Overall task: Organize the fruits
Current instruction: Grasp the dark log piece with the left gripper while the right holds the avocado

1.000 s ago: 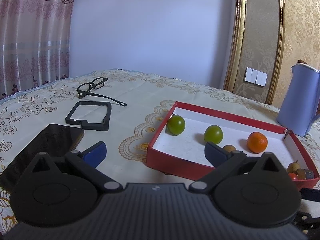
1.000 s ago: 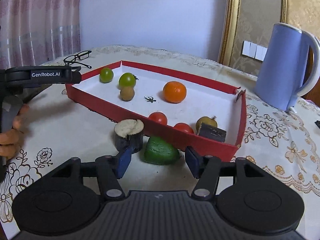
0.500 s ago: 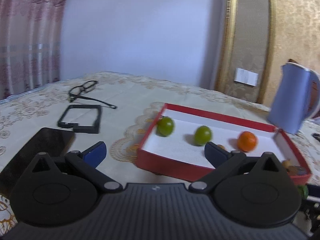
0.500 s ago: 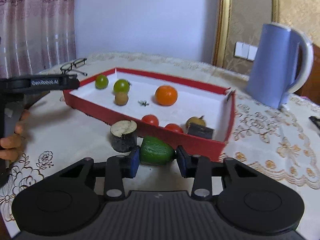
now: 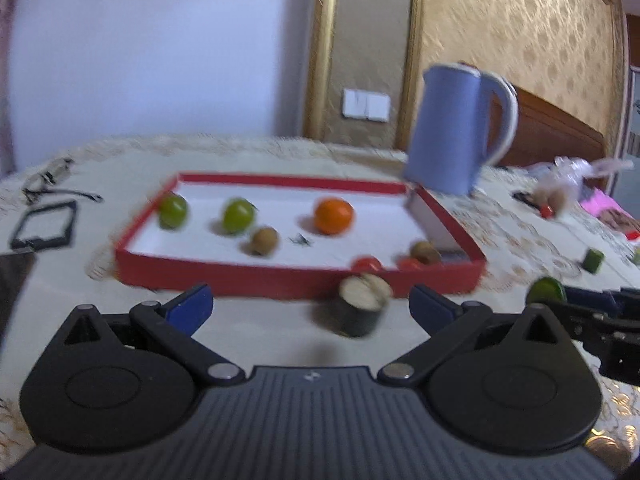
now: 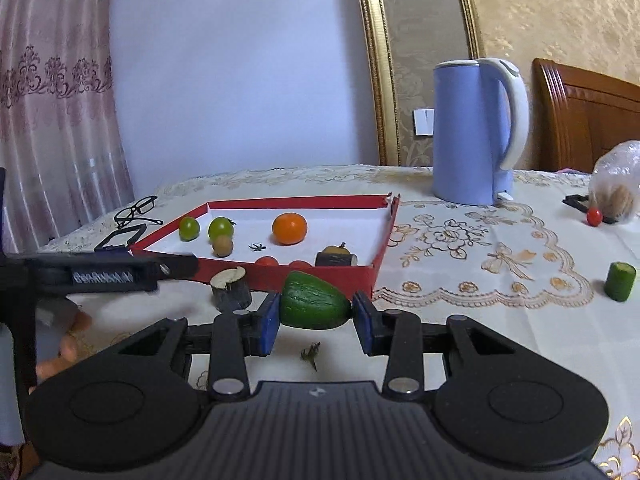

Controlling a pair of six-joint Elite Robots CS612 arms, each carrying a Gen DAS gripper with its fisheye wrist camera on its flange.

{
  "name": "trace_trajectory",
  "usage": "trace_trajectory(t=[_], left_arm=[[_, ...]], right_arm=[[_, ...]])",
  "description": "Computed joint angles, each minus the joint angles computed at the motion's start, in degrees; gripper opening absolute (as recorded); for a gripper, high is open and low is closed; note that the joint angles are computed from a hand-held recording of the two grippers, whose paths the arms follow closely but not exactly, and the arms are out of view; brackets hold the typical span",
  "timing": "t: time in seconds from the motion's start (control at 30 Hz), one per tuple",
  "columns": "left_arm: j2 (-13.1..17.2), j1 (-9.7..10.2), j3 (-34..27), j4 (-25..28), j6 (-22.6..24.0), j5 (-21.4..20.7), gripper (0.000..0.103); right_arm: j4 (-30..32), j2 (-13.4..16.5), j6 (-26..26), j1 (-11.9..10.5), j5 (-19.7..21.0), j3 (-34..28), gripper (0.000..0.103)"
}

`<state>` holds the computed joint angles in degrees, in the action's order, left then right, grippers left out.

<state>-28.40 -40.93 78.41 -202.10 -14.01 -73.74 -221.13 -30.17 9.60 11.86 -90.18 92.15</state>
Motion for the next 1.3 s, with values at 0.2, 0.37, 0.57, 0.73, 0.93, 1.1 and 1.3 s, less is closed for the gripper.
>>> trace_trajectory(t=[0.2, 0.37, 0.57, 0.73, 0.93, 1.1, 1.3], left_arm=[[-0.01, 0.26, -1.64, 5.18, -3.02, -3.45, 0.103], [0.87, -1.01, -3.53, 6.58, 0.58, 2.81, 0.101], [1.46, -1.01, -5.35, 10.26, 0.66, 3.37, 0.096], [1.63, -0.59, -5.94, 12.04, -1.28, 3.11, 0.096], [1.49, -0.05, -6.67, 15.32, -4.42, 1.99, 0.102], [1.43, 0.16, -7.24, 18.08, -4.96, 1.32, 0.103], [1.37, -0.05, -7.38, 19.46, -2.95, 0.88, 0.103]], right_arm=[[-1.57, 0.29, 0.52, -0.33, 1.25, 0.39, 0.038], [-2.03, 0.56, 0.9, -0.51, 2.18, 0.6, 0.038], [-2.4, 0.7, 1.14, -0.61, 2.47, 0.84, 0.038], [-2.43, 0.8, 1.2, -0.63, 2.71, 0.84, 0.038], [-1.91, 0.87, 1.01, -0.53, 2.86, 0.69, 0.038], [-1.63, 0.94, 0.81, -0.5, 3.0, 0.52, 0.038], [-1.49, 0.97, 0.59, -0.46, 3.13, 0.47, 0.038]])
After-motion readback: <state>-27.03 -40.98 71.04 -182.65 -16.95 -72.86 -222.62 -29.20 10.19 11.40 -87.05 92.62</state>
